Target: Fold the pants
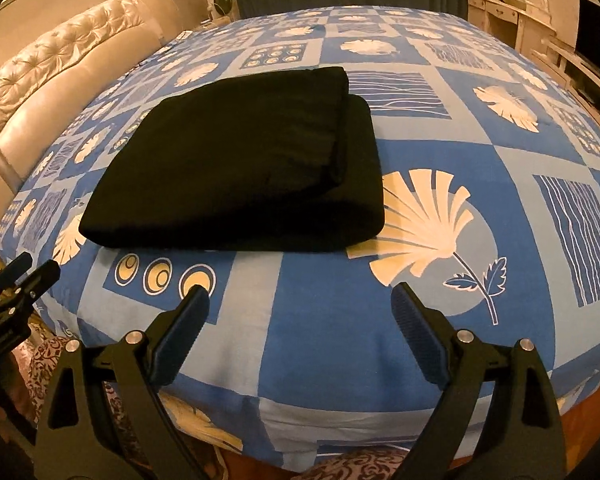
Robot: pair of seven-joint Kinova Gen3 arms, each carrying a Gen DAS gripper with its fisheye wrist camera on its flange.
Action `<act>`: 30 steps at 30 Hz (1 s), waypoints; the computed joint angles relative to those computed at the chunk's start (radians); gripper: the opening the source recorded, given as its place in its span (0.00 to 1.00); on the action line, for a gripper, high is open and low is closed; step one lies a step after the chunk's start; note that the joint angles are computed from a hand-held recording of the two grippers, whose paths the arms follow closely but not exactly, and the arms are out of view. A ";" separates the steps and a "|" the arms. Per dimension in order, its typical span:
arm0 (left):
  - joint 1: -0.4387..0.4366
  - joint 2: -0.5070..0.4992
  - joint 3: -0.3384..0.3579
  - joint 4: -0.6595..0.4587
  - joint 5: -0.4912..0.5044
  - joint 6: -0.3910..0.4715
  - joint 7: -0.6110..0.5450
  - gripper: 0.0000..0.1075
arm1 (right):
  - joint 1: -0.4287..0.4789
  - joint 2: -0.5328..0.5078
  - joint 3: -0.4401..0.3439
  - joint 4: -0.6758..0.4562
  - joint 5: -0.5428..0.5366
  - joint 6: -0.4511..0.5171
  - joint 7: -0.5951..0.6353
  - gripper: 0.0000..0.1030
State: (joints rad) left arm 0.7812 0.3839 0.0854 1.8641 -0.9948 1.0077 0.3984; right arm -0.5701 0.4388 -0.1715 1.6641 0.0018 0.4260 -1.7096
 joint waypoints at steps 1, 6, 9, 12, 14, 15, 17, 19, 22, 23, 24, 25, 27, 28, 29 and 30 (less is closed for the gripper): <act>0.002 0.001 0.001 0.000 -0.002 -0.001 0.002 0.81 | 0.010 0.001 -0.008 0.001 -0.009 -0.003 0.005 0.90; 0.000 0.007 0.000 -0.008 0.018 -0.005 0.011 0.81 | 0.038 0.012 -0.027 -0.008 -0.047 0.004 0.022 0.90; -0.002 0.004 -0.006 -0.003 0.024 -0.013 0.027 0.81 | 0.039 0.014 -0.023 -0.010 -0.056 0.002 0.022 0.90; -0.004 0.000 -0.007 0.003 0.029 -0.021 0.042 0.81 | 0.044 0.018 -0.023 -0.013 -0.063 0.001 0.022 0.90; -0.006 -0.001 -0.007 0.003 0.035 -0.022 0.042 0.81 | 0.050 0.022 -0.028 -0.016 -0.070 0.004 0.027 0.90; -0.006 0.000 -0.007 0.004 0.035 -0.022 0.044 0.81 | 0.052 0.023 -0.030 -0.017 -0.073 0.005 0.030 0.90; -0.006 0.000 -0.007 0.004 0.035 -0.022 0.043 0.81 | 0.051 0.026 -0.030 -0.019 -0.075 0.008 0.032 0.90; -0.005 0.002 -0.007 0.003 0.034 -0.020 0.042 0.81 | 0.050 0.027 -0.029 -0.020 -0.076 0.009 0.034 0.90; -0.006 0.002 -0.007 0.003 0.033 -0.022 0.039 0.81 | 0.049 0.028 -0.029 -0.020 -0.078 0.009 0.036 0.90; -0.005 0.003 -0.007 0.002 0.035 -0.020 0.039 0.81 | 0.048 0.028 -0.029 -0.020 -0.079 0.008 0.036 0.90; -0.005 0.003 -0.008 0.002 0.035 -0.020 0.039 0.81 | 0.050 0.028 -0.031 -0.020 -0.081 0.009 0.037 0.90; -0.006 0.003 -0.008 0.002 0.035 -0.021 0.037 0.81 | 0.049 0.029 -0.030 -0.021 -0.081 0.011 0.038 0.90; -0.006 0.003 -0.008 0.002 0.036 -0.021 0.038 0.81 | 0.042 0.030 -0.025 -0.020 -0.079 0.010 0.032 0.90; -0.006 0.002 -0.008 0.002 0.035 -0.022 0.038 0.81 | 0.039 0.030 -0.023 -0.019 -0.078 0.008 0.029 0.90; -0.005 0.003 -0.008 0.001 0.036 -0.021 0.039 0.81 | 0.040 0.030 -0.024 -0.019 -0.078 0.007 0.029 0.90; -0.005 0.003 -0.008 0.002 0.036 -0.022 0.039 0.81 | 0.041 0.031 -0.025 -0.020 -0.078 0.009 0.031 0.90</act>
